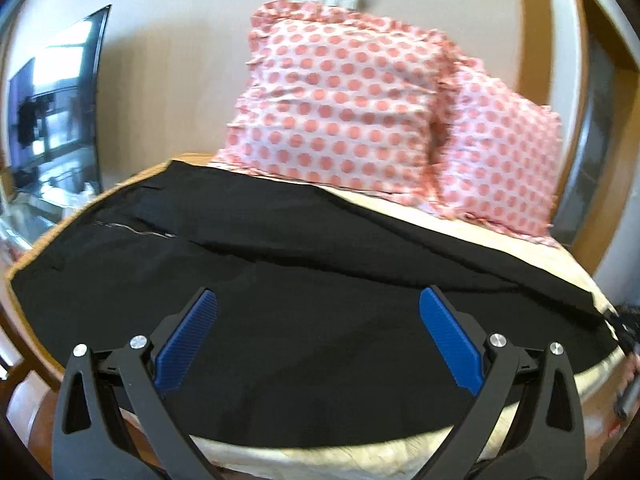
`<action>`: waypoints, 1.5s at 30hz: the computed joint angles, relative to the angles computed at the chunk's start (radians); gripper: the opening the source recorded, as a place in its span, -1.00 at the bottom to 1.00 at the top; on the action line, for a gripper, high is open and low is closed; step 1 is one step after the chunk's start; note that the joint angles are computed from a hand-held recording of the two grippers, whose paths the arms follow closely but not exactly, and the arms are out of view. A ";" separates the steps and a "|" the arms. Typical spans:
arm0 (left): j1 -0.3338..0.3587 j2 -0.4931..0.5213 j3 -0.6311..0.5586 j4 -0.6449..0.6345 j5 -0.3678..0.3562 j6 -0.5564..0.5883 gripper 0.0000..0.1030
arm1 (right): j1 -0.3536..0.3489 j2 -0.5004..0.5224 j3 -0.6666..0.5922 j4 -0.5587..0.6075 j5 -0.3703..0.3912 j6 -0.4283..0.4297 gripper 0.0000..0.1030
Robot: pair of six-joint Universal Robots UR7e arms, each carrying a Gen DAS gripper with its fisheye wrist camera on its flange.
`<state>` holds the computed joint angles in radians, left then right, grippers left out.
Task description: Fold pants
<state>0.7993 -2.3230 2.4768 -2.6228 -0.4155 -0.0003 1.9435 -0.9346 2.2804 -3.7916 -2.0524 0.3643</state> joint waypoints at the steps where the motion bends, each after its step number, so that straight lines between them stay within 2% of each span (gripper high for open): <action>1: 0.017 0.023 -0.024 0.000 0.005 -0.008 0.96 | -0.007 -0.010 0.000 0.023 0.011 0.022 -0.93; 2: 0.037 0.041 -0.045 0.000 -0.007 -0.015 0.96 | -0.009 -0.013 0.007 0.029 0.020 0.040 -0.86; 3: 0.067 0.059 -0.069 -0.007 -0.038 -0.016 0.96 | -0.028 -0.029 0.013 0.055 0.065 0.073 -0.81; 5: 0.169 0.105 -0.128 -0.061 -0.192 0.000 0.96 | -0.062 -0.040 0.038 0.046 0.139 0.100 -0.69; 7: 0.278 0.162 -0.204 -0.047 -0.338 -0.040 0.96 | -0.080 -0.050 0.052 0.067 0.163 0.128 -0.52; 8: 0.306 0.183 -0.221 -0.059 -0.369 -0.044 0.96 | -0.088 -0.050 0.058 0.063 0.170 0.140 -0.41; 9: 0.336 0.209 -0.243 -0.076 -0.396 -0.046 0.96 | -0.093 -0.052 0.064 0.065 0.177 0.150 -0.38; 16: 0.404 0.369 -0.360 -0.094 -0.350 -0.013 0.96 | -0.071 -0.033 0.050 0.063 0.116 0.176 -0.39; 18: 0.429 0.408 -0.401 -0.062 -0.381 -0.007 0.96 | -0.064 -0.021 0.027 0.066 0.090 0.160 -0.41; 19: 0.444 0.434 -0.431 -0.030 -0.403 -0.013 0.96 | -0.062 -0.014 0.012 0.075 0.069 0.141 -0.62; 20: 0.457 0.456 -0.455 -0.010 -0.422 -0.017 0.96 | -0.075 -0.007 0.009 0.055 0.087 0.122 -0.91; 21: 0.469 0.481 -0.482 0.009 -0.435 -0.023 0.96 | -0.088 -0.006 0.011 0.035 0.118 0.110 -0.91; 23: 0.492 0.541 -0.544 0.043 -0.446 -0.038 0.95 | -0.111 0.006 0.041 -0.119 0.202 0.069 -0.91; 26: 0.527 0.631 -0.641 0.065 -0.454 -0.069 0.83 | -0.091 0.015 0.063 -0.257 0.179 -0.016 -0.91; 29: 0.572 0.726 -0.762 0.139 -0.509 -0.114 0.76 | -0.112 0.000 0.078 -0.256 0.200 -0.006 -0.91; 31: 0.601 0.804 -0.859 0.203 -0.515 -0.161 0.72 | -0.137 -0.002 0.086 -0.254 0.236 0.019 -0.91; 33: 0.625 0.865 -0.940 0.263 -0.512 -0.206 0.59 | -0.148 0.003 0.088 -0.262 0.245 0.019 -0.91; 34: 0.635 0.900 -0.983 0.297 -0.493 -0.236 0.56 | -0.147 0.005 0.085 -0.260 0.242 0.017 -0.91; 37: 0.664 0.964 -1.071 0.367 -0.452 -0.320 0.31 | -0.152 0.004 0.079 -0.248 0.244 0.013 -0.91; 38: 0.676 0.975 -1.091 0.381 -0.455 -0.349 0.08 | -0.154 0.002 0.078 -0.245 0.246 0.011 -0.91; 39: 0.687 0.980 -1.103 0.385 -0.463 -0.371 -0.32 | -0.149 0.007 0.072 -0.245 0.242 0.008 -0.91; 41: 0.702 0.964 -1.097 0.367 -0.478 -0.383 -0.82 | -0.149 0.006 0.065 -0.241 0.241 -0.008 -0.91; 43: 0.710 0.907 -1.050 0.338 -0.527 -0.371 -0.85 | -0.145 0.006 0.057 -0.240 0.236 -0.031 -0.91; 45: 0.689 0.817 -0.957 0.281 -0.520 -0.344 -0.87 | -0.145 0.007 0.056 -0.257 0.243 -0.048 -0.91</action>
